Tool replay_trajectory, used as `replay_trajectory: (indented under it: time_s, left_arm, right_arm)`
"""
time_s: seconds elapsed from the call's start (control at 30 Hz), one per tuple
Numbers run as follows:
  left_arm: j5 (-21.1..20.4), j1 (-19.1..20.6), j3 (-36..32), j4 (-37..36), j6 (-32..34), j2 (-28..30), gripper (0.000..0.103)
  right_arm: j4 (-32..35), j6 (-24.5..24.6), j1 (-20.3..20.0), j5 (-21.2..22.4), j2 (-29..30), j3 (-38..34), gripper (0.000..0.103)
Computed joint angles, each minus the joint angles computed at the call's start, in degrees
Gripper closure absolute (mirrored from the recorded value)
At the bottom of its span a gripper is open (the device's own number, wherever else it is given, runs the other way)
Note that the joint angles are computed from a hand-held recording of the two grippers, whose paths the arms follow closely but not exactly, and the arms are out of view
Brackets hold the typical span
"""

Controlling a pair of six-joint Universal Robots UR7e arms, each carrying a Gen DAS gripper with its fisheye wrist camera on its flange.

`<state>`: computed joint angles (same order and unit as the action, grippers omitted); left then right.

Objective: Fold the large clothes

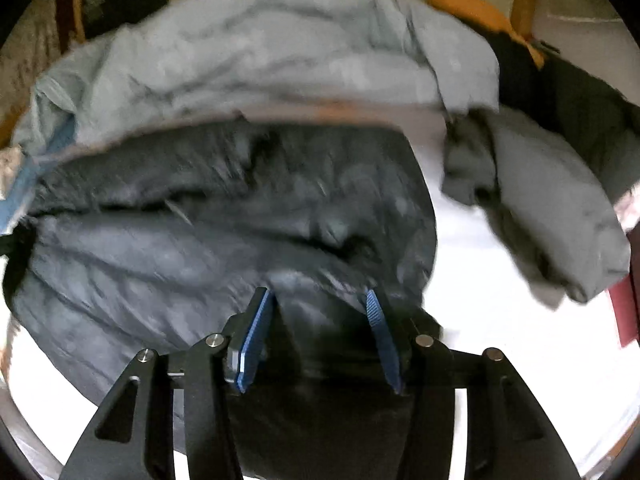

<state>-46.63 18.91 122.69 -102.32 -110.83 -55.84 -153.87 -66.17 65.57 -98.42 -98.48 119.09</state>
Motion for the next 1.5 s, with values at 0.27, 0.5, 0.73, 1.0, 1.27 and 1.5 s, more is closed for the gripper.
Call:
replay_trajectory:
  time_s: [0.27,0.5,0.73,1.0,1.27,1.5]
  left_arm:
    - [-4.64,-2.86,2.46,-2.68,-2.98,1.23,0.061]
    - [-8.31,-7.16,4.52,-2.66,-6.10,1.27,0.059]
    - [-1.27,-15.13,3.17,8.33,-17.52,0.85,0.062]
    - [6.15,-13.35,-4.06,17.35,-12.39,3.72,0.046]
    - [1.74,-1.94,-1.39,6.91,-4.53,2.81,0.051]
    - [3.29,-1.86,-0.36,5.86,-5.39,3.87,0.043]
  right_arm:
    - [6.35,6.73,-1.37,-4.61,4.23,-5.50,0.053]
    - [5.28,1.45,-4.43,-3.86,1.54,-2.08,0.053]
    - [16.34,9.10,-8.60,4.67,-1.38,-7.00,0.053]
    - [13.52,-2.46,-10.86,21.81,-9.50,-0.74,0.053]
    - [3.89,4.44,-3.39,2.56,2.54,-2.82,0.084]
    - [4.51,10.40,-4.13,-0.54,6.05,-6.74,0.084]
